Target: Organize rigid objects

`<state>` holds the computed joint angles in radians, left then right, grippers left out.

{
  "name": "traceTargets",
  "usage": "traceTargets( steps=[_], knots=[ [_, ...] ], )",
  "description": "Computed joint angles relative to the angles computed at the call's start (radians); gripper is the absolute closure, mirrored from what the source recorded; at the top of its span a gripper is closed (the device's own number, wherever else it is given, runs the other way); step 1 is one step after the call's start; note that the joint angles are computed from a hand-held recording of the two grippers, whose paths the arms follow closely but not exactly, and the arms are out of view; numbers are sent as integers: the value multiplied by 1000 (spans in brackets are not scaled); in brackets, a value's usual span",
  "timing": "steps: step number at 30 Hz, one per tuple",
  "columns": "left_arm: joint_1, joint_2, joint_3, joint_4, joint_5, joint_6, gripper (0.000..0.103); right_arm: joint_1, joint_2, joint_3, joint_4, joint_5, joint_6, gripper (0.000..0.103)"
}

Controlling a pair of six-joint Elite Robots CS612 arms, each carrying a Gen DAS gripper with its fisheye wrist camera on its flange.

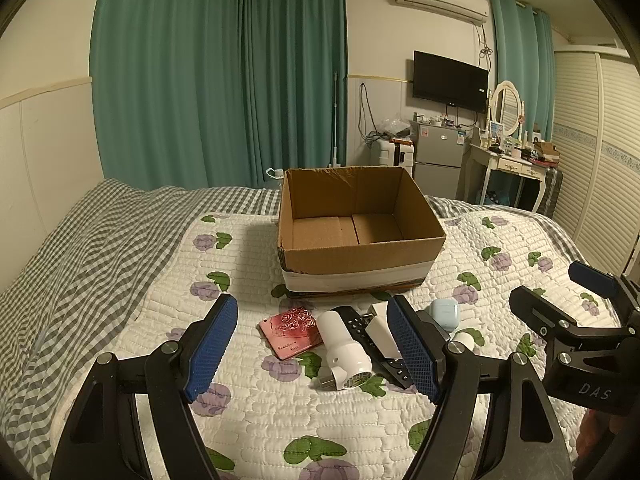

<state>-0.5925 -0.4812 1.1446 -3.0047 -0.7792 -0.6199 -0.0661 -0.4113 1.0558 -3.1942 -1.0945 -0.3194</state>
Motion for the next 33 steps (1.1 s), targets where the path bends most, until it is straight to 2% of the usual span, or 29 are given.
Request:
traceTargets(
  steps=[33],
  knots=[
    [0, -1, 5, -13, -4, -1, 23, 2, 0, 3, 4, 7, -6, 0]
  ],
)
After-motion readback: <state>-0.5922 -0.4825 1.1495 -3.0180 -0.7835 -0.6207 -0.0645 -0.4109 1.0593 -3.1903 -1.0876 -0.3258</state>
